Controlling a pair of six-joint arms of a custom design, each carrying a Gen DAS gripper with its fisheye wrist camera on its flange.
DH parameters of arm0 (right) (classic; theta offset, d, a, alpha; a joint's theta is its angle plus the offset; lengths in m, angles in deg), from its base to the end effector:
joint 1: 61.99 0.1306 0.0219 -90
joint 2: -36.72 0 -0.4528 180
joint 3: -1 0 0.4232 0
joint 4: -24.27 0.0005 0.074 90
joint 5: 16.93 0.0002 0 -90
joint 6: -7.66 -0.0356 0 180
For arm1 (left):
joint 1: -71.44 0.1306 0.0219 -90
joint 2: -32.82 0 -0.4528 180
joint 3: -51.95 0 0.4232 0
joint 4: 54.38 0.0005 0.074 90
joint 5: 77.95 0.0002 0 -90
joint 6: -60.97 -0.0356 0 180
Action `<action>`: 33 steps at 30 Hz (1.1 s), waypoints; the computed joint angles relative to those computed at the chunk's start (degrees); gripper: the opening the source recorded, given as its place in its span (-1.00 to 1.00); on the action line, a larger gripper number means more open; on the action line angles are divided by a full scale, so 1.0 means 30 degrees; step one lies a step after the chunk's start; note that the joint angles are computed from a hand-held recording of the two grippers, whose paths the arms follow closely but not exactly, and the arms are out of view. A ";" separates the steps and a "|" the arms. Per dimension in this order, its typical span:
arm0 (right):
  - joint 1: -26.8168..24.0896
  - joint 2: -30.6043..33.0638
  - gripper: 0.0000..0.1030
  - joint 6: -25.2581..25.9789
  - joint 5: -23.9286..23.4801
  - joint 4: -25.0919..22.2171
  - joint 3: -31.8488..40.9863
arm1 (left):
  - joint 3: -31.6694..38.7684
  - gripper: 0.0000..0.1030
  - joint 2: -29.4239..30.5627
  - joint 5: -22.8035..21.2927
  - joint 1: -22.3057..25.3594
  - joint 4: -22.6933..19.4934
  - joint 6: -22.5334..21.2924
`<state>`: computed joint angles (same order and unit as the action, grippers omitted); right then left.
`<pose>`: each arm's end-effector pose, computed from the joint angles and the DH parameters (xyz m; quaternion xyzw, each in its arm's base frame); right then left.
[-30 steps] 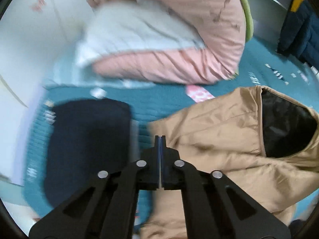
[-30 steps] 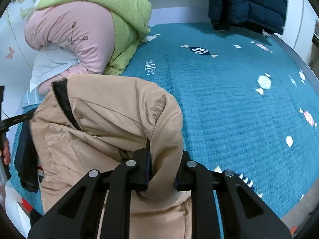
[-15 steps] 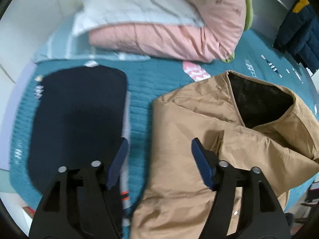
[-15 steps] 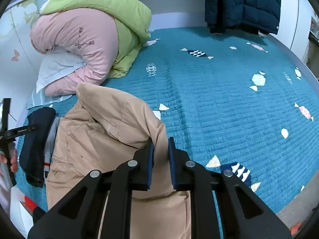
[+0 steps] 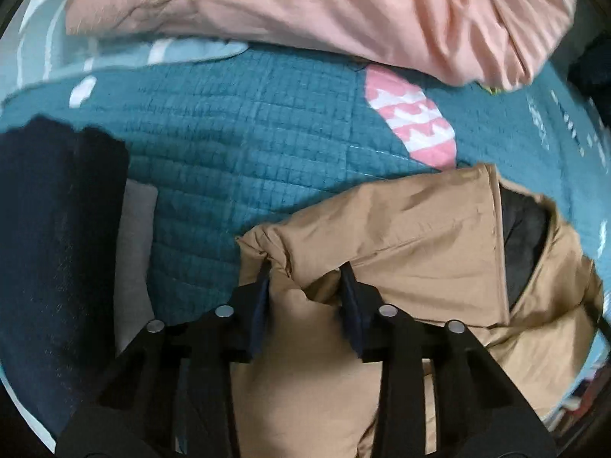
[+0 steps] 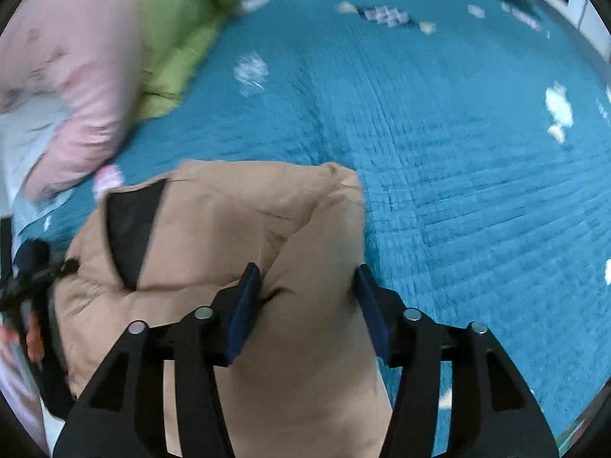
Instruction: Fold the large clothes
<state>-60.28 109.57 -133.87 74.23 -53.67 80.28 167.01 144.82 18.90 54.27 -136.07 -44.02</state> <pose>0.3434 0.0090 0.5067 0.4172 0.8945 0.0630 0.1481 0.6058 -0.1921 0.4658 0.2808 0.9528 -0.0613 0.0977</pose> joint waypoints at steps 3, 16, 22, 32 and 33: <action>-0.0817 0.0366 0.26 -0.0097 -0.0855 0.0748 -0.0835 | -0.0628 -0.58 -0.0595 0.0109 0.0013 0.0645 -0.0761; 0.3571 -0.2116 -0.78 -0.1795 0.4185 -0.0147 0.1006 | -0.0958 -0.83 -0.3301 0.1958 0.1371 0.0755 -0.1594; 0.6632 -0.2706 -0.78 -0.3538 0.6597 -0.1779 0.2431 | -0.1234 -0.83 -0.4533 0.2678 0.2308 0.0624 -0.2067; 1.2969 -0.3275 -0.78 -0.8921 1.0090 -0.5638 0.3499 | -0.2255 -0.84 -0.6972 0.5085 0.4298 -0.0370 -0.3202; 1.3906 -0.3297 -0.78 -0.9947 1.0514 -0.6232 0.3510 | -0.2538 -0.84 -0.7270 0.5140 0.4493 -0.0341 -0.3393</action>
